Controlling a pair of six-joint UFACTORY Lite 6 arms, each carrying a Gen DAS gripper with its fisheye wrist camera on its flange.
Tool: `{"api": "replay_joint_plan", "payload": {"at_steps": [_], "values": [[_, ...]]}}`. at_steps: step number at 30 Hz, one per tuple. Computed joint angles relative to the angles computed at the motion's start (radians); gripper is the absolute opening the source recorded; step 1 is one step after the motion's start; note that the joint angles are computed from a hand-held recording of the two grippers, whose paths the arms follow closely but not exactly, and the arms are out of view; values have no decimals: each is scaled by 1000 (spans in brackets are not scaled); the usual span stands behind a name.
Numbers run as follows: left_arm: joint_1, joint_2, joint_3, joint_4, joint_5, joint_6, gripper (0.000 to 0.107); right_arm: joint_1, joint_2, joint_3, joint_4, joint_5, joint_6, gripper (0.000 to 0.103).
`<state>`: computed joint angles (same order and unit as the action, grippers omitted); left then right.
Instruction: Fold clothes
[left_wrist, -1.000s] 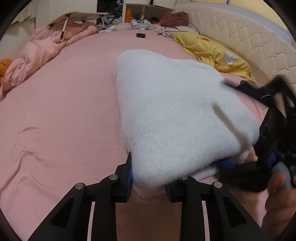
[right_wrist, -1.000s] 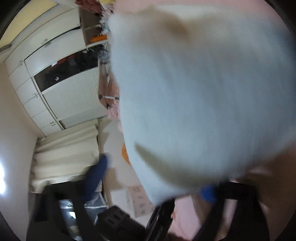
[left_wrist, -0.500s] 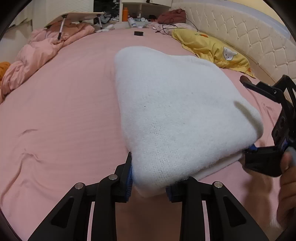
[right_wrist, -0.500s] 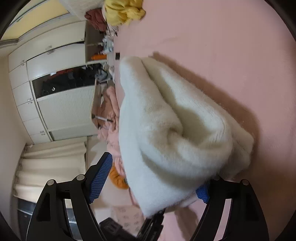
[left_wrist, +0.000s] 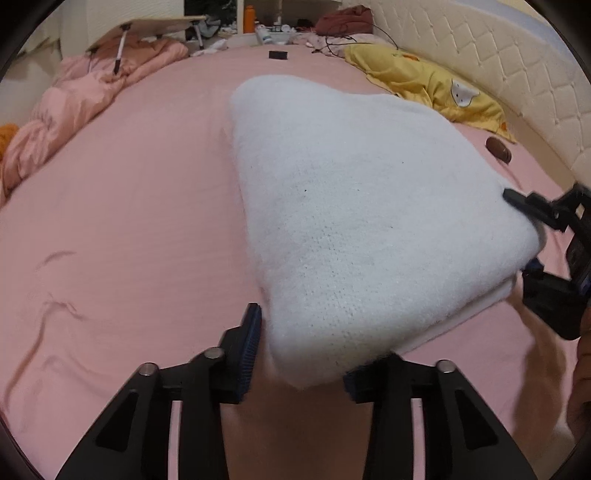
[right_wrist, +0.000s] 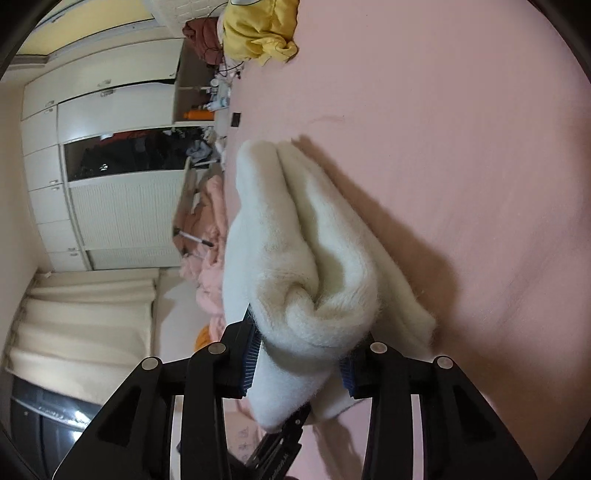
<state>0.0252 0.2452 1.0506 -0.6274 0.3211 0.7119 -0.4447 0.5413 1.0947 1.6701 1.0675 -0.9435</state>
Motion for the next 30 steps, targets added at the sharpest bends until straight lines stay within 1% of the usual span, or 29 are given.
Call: {"api": "replay_joint_plan", "payload": {"at_steps": [2, 4, 5, 7, 8, 9, 11, 13, 15, 16, 17, 19, 20, 21, 22, 23, 24, 25, 26, 27, 28, 30], "values": [[-15, -9, -10, 37, -18, -31, 25, -12, -13, -11, -3, -15, -33, 30], [-7, -3, 6, 40, 14, -25, 25, -13, -24, -11, -21, -24, -33, 31], [1, 3, 17, 37, 37, -17, 27, -12, -40, -13, -38, -48, -23, 38], [18, 13, 38, 33, 84, 1, 33, -11, -85, -26, -68, -118, 3, 66], [32, 5, 34, 24, 102, 22, 37, -18, -125, -48, -66, -161, -1, 94], [48, -8, 23, 10, 115, 50, 43, -31, -160, -70, -55, -187, -17, 102], [92, -41, -2, -15, 163, 95, 48, -71, -217, -96, -98, -222, -14, 102], [149, -77, -21, -66, 235, 153, 48, -98, -246, -90, -209, -224, 4, 102], [224, -116, -23, -167, 352, 225, 48, -61, -317, -73, -369, -303, 25, 102], [262, -133, -21, -206, 413, 248, 48, -15, -383, -86, -431, -379, 2, 102], [262, -144, -2, -220, 432, 244, 48, 33, -435, -97, -466, -443, -31, 102], [211, -154, 64, -211, 408, 204, 48, 134, -499, -103, -449, -533, -132, 102], [186, -154, 102, -204, 395, 182, 52, 185, -522, -98, -443, -578, -182, 102], [164, -129, 153, -205, 396, 168, 59, 236, -524, -79, -436, -620, -225, 102], [139, -81, 211, -211, 397, 158, 59, 283, -495, -45, -419, -655, -260, 102], [112, -29, 269, -216, 393, 149, 59, 322, -462, -12, -411, -680, -288, 99], [90, 19, 314, -218, 388, 146, 49, 349, -425, 14, -415, -693, -306, 84], [73, 67, 351, -207, 383, 138, 35, 377, -379, 54, -452, -709, -285, 73], [53, 127, 395, -165, 380, 99, 7, 403, -322, 108, -531, -721, -223, 55], [35, 180, 433, -122, 381, 57, 2, 413, -265, 164, -603, -705, -167, 49], [26, 217, 450, -111, 378, 42, 2, 417, -213, 210, -666, -687, -120, 47], [30, 256, 452, -150, 387, 51, 3, 421, -145, 225, -762, -695, -75, 46]]}}
